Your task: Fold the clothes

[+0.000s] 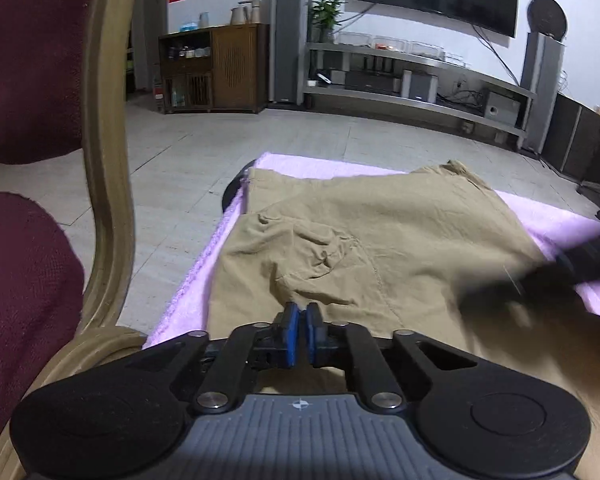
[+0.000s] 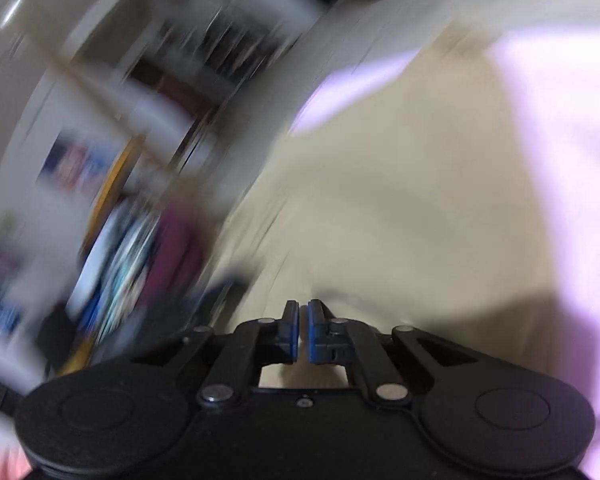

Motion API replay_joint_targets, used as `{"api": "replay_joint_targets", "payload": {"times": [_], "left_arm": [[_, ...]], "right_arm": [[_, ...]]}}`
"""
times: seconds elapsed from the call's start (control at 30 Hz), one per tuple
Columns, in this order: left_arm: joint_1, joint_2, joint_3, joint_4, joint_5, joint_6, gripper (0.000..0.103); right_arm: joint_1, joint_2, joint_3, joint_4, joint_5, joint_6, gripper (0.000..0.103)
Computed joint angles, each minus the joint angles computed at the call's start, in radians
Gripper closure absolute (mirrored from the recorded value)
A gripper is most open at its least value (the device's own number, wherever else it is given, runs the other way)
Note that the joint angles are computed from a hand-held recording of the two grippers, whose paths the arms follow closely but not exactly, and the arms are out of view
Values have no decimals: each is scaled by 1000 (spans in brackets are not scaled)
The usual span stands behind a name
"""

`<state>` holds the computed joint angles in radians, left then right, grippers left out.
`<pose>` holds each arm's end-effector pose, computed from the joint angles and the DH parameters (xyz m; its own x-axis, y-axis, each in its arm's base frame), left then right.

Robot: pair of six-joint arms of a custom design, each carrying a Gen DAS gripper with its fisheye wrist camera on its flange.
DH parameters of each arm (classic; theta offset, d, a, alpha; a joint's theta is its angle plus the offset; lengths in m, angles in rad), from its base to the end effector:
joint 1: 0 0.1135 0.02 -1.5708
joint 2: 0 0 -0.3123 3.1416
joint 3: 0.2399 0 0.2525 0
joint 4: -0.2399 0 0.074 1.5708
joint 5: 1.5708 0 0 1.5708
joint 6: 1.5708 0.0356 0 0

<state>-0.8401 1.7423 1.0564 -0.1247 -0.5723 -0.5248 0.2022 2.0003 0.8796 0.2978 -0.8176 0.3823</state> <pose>0.2631 -0.2647 0.2370 -0.6075 0.0467 -0.7930 0.0839 0.9965 -0.0056 0.3648 0.1013 0.1306 -0.8989 0.0762 -0.4315 -0.3105 0.5842 0.7499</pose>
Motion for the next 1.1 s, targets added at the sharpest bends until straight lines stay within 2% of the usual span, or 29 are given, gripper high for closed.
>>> {"api": "replay_joint_targets", "payload": {"times": [0.1,0.13,0.2,0.27,0.3,0.37,0.4,0.47,0.53,0.57,0.63,0.67,0.73,0.8,0.87,0.93,0.97,1.0,1.03,1.1], "left_arm": [[6,-8,-17,20,5,21,100],[9,1,-17,31,3,32,100],[5,4,-18,34,-6,41,100],[10,7,-22,45,0,42,100],[15,11,-22,53,7,41,100],[19,14,-22,59,10,38,100],[18,17,-20,57,7,39,100],[12,29,6,20,-11,40,99],[0,25,82,-137,-7,-16,99],[-1,6,110,-207,24,-60,99],[-5,-91,106,-270,107,-153,97],[-22,-145,103,-301,122,-185,97],[-84,-245,111,-389,110,-204,85],[-184,-319,110,-504,73,-261,77],[-309,-371,119,-637,29,-353,77],[-427,-397,93,-747,0,-490,78],[-480,-401,68,-789,-13,-571,80],[-517,-395,39,-820,-24,-657,85],[-535,-384,15,-839,-26,-733,88],[-533,-376,-15,-842,-47,-790,94]], "right_arm": [[7,74,6,264,196,210,103],[19,80,-6,331,294,265,103],[55,68,-34,396,483,311,103],[96,18,-54,348,598,312,103],[124,-28,-78,313,670,285,103],[154,-152,-130,215,765,241,89],[151,-226,-170,181,763,234,81],[120,-413,-253,61,675,238,80],[78,-664,-303,-177,593,173,80],[6,-790,-292,-357,556,100,79],[-110,-1021,-235,-672,456,-78,73],[-122,-1138,-213,-805,447,-130,69],[-28,-1275,-149,-958,564,-171,62],[208,-1394,-100,-1078,826,-131,59],[459,-1448,-90,-1152,1030,-67,58],[710,-1434,-123,-1167,1235,106,58],[822,-1436,-157,-1188,1306,224,59],[884,-1442,-205,-1191,1329,324,62],[895,-1454,-255,-1174,1303,378,75],[850,-1459,-371,-1069,1192,434,91]]}}
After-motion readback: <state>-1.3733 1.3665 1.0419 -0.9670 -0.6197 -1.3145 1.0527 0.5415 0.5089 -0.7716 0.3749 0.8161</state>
